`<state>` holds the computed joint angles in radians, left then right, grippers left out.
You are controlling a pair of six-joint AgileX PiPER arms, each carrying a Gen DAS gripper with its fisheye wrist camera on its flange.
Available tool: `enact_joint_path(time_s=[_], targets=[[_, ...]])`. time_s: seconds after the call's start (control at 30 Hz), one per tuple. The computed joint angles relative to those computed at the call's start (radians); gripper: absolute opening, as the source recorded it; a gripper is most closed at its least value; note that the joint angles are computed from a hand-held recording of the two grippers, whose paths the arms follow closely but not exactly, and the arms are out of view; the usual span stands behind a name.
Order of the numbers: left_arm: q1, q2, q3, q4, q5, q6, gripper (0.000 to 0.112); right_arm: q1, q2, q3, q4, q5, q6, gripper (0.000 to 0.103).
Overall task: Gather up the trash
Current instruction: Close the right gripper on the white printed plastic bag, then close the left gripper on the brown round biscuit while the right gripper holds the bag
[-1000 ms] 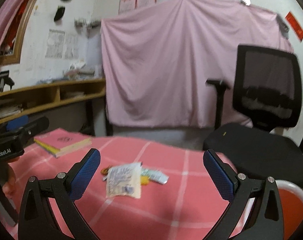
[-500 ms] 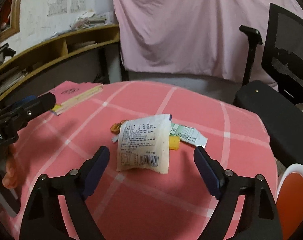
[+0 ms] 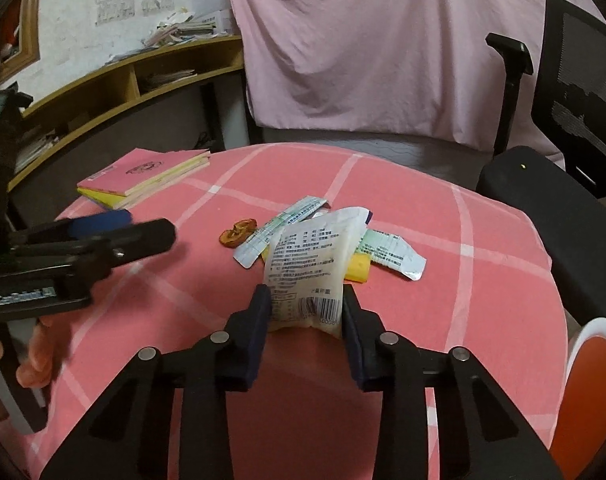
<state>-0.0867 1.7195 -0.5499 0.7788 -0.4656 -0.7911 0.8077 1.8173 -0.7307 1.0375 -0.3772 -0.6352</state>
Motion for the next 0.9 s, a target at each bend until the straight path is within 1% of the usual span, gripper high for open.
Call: enact_joint_path(time_s=[0.1,0.23,0.3,0.37,0.4,0.43,0.5,0.53,0.63,0.77,0.9], targets=[[-0.014,0.014,-0.035,0.095,0.013,-0.1,0.068,-0.003,-0.015,0.025,-0.034,-0.015,0.055,0.031],[-0.049,0.041,-0.097,0.198,0.049,-0.206,0.052,-0.011,-0.045,0.072,-0.062,-0.051,0.119,0.031],[-0.072,0.058,-0.132,0.227,0.072,-0.241,0.049,-0.019,-0.057,0.088,-0.075,-0.058,0.143,0.031],[-0.087,0.076,-0.17,0.262,0.09,-0.286,0.048,-0.029,-0.067,0.106,-0.106,-0.063,0.187,0.031],[-0.09,0.086,-0.189,0.293,0.093,-0.321,0.045,-0.037,-0.072,0.117,-0.132,-0.064,0.219,0.031],[-0.094,0.099,-0.211,0.327,0.098,-0.361,0.038,-0.041,-0.076,0.123,-0.148,-0.066,0.24,0.031],[-0.101,0.124,-0.249,0.406,0.113,-0.452,0.029,-0.05,-0.079,0.133,-0.186,-0.066,0.284,0.031],[-0.103,0.131,-0.26,0.43,0.117,-0.483,0.026,-0.05,-0.079,0.133,-0.19,-0.066,0.291,0.031],[-0.097,0.136,-0.26,0.43,0.096,-0.485,0.02,-0.047,-0.076,0.128,-0.186,-0.065,0.288,0.031],[-0.098,0.126,-0.235,0.364,0.087,-0.425,0.019,-0.034,-0.077,0.129,-0.163,-0.076,0.261,0.031],[-0.105,0.094,-0.168,0.208,0.064,-0.277,0.019,-0.013,-0.085,0.156,-0.187,-0.12,0.29,0.031]])
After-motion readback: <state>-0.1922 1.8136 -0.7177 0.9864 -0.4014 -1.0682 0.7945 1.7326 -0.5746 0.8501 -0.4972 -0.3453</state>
